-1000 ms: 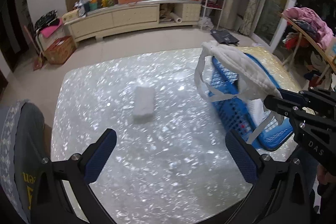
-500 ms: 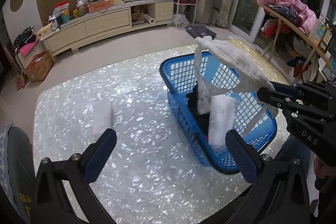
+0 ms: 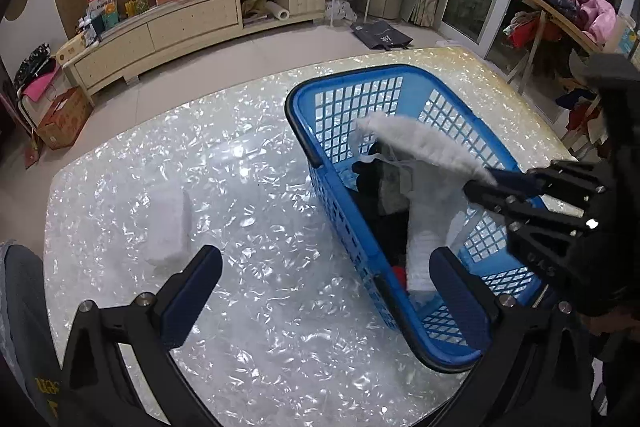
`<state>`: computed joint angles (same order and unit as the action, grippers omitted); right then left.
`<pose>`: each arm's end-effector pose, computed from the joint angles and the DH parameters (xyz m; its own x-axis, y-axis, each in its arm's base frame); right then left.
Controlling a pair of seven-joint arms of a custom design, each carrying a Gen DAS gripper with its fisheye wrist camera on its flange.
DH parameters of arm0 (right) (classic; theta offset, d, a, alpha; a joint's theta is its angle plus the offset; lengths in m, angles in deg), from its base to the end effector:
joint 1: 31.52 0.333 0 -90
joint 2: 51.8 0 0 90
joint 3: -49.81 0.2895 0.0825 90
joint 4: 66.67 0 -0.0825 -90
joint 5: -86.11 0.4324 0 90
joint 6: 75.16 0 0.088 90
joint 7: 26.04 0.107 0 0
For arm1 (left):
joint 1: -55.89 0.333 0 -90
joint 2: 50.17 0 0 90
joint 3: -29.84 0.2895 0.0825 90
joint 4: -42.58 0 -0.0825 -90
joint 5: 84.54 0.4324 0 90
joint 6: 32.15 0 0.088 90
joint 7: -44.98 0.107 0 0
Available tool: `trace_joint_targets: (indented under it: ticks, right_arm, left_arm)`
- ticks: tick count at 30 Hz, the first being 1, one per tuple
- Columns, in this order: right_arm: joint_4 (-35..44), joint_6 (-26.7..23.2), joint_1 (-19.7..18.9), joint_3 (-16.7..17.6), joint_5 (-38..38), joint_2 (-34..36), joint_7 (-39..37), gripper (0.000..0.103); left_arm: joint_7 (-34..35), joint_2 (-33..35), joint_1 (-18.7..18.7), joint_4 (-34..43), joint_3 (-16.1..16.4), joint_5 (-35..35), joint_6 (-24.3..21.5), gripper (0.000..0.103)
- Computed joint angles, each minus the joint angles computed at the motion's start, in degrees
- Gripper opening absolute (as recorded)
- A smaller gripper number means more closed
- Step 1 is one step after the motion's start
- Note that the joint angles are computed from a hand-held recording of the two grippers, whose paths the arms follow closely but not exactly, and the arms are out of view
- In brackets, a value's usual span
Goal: Organize soft objects
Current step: 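Lower the white towel into the blue basket and open the right gripper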
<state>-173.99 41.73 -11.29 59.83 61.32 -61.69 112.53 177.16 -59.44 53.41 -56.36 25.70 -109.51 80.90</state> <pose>0.5191 0.2829 0.5908 -0.2053 -0.9754 0.0802 -0.8438 0.1349 -0.5195 0.5826 -0.0981 0.6591 -0.7038 -0.7077 0.0621 -0.6182 0.5670 -0.5444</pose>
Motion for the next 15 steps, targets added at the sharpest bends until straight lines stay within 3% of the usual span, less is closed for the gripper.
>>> trace_joint_targets:
  ticks: [10, 11, 15]
  right_arm:
    - [0.78, -0.91, 0.82, -0.24, 4.53, 0.37, -1.35, 0.021]
    - [0.95, -1.45, 0.86, -0.04, 4.11, 0.23, -1.11, 0.024]
    - [1.93, -3.39, 1.31, 0.96, 2.18, -0.42, 0.12, 0.051]
  left_arm:
    - [-0.89, 1.57, 0.70, 0.84, -0.13, 1.09, -0.33, 0.103]
    - [-0.90, 1.49, 0.78, 0.82, -0.06, 0.91, -0.36, 0.103]
    - [-0.02, 0.54, 1.24, 0.32, 0.50, 0.13, -0.54, 0.103]
